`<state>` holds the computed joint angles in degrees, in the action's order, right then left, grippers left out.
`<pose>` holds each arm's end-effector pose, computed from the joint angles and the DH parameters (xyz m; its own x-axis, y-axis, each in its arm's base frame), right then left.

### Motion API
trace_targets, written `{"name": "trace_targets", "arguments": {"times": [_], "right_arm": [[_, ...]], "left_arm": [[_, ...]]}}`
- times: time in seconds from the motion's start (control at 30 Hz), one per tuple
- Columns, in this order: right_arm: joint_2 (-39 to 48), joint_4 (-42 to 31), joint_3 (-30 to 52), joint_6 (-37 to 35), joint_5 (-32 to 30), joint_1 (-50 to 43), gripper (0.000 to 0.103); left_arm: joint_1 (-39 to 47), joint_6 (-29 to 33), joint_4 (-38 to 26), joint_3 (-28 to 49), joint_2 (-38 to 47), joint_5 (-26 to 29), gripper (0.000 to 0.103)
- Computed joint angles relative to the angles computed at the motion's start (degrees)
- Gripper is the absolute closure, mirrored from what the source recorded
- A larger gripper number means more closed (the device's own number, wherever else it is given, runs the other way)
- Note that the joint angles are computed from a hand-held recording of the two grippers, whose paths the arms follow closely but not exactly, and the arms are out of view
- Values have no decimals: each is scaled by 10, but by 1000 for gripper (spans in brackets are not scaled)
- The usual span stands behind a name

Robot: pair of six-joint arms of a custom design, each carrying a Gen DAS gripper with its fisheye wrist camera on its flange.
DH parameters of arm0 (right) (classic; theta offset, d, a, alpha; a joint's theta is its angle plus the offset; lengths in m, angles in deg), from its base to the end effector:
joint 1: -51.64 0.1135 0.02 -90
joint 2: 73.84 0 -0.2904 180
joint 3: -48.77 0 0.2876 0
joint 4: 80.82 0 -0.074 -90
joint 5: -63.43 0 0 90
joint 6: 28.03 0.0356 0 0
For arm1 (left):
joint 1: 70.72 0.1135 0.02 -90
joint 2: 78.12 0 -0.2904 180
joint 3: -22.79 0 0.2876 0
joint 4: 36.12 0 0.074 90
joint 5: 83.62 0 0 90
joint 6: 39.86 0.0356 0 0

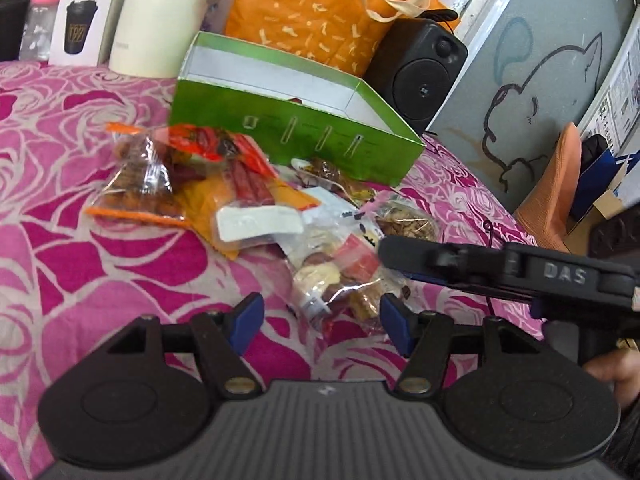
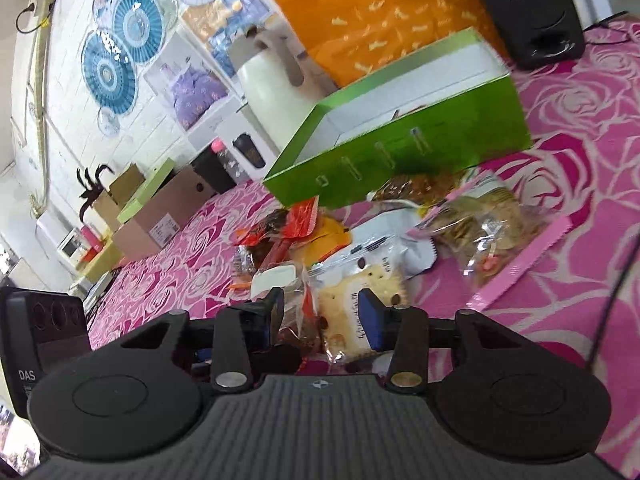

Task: Organize snacks
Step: 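Grasp the small clear snack packet with the right gripper, then place the clear snack packet into the green box and release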

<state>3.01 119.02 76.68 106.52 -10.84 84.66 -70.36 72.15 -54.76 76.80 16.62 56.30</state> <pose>0.2044 0.1213 0.1268 -0.5192 0.4679 -0.7152 0.0538 0.8531 0.5190 0.3115 -0.0253 0.1319 -0.6532 0.2372 -0.7191 0.6801 0.6012 -0.4195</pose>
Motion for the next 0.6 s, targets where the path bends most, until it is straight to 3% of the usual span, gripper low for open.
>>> {"name": "trace_targets", "arguments": {"times": [0.13,0.2,0.37,0.6], "right_arm": [[22,-15,25,-32,-48,-10,42],[31,-24,37,-45,-60,-9,51],[26,-34,38,-74,-30,12,58],[-6,-50,37,-69,8,43,59]], "left_arm": [[-1,-5,13,2,13,8,41],[-3,-7,23,-2,14,12,44],[-4,9,25,-10,5,7,65],[11,29,0,-17,-24,25,67]]}}
